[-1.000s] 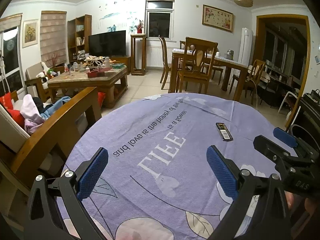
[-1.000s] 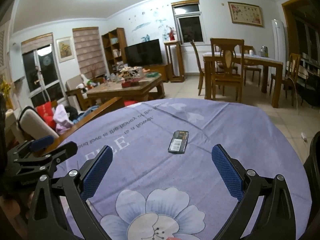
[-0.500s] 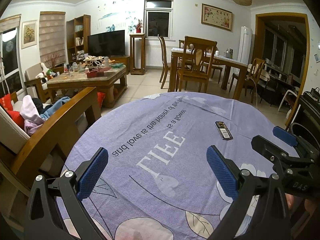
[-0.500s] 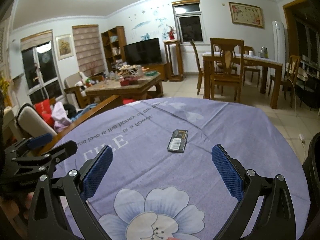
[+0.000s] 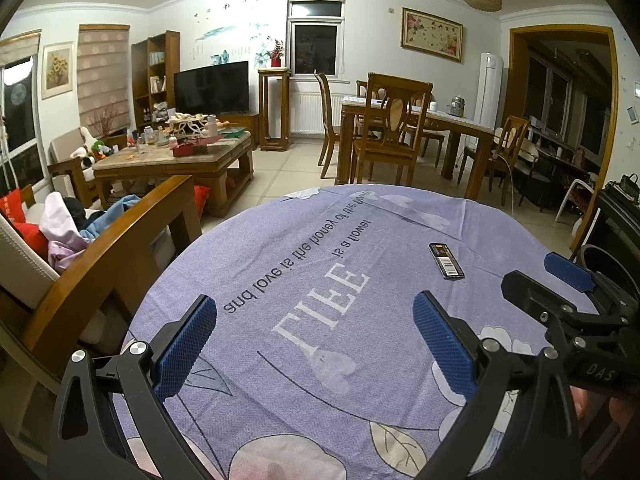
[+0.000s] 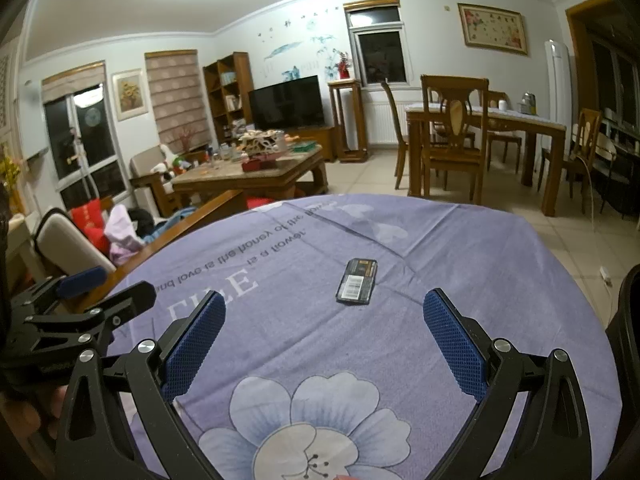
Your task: Collect trash
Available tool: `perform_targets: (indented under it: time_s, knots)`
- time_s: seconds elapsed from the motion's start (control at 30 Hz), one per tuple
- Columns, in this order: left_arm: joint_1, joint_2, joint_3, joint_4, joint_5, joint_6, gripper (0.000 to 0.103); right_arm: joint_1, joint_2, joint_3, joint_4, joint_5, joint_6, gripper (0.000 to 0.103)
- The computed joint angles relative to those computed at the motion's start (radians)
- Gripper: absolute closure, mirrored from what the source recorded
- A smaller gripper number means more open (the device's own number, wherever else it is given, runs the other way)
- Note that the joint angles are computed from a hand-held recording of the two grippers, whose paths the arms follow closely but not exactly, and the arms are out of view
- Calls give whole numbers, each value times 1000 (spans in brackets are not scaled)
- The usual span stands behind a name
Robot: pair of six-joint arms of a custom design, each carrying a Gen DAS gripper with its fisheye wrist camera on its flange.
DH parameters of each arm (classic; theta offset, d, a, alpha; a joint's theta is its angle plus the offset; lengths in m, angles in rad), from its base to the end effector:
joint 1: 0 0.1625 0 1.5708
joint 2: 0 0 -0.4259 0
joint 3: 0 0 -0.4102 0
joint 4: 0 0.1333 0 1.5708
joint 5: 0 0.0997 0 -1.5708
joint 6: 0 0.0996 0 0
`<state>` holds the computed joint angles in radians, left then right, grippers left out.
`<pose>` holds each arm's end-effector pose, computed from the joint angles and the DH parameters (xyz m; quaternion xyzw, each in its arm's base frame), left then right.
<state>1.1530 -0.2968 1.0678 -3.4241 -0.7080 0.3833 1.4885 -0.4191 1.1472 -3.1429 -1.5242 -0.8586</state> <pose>-0.1358 -0.8210 0.0589 0.1052 0.8009 -0.4740 0.3503 0.0688 -0.8443 0.0712 0.3540 -0.8406 0.3746 0.1667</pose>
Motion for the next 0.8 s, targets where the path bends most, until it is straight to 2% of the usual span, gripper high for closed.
perform_targets:
  time_s: [0.8]
  knots:
    - [6, -3, -4, -18, -14, 27, 5, -1, -5, 4, 7, 1, 0, 5]
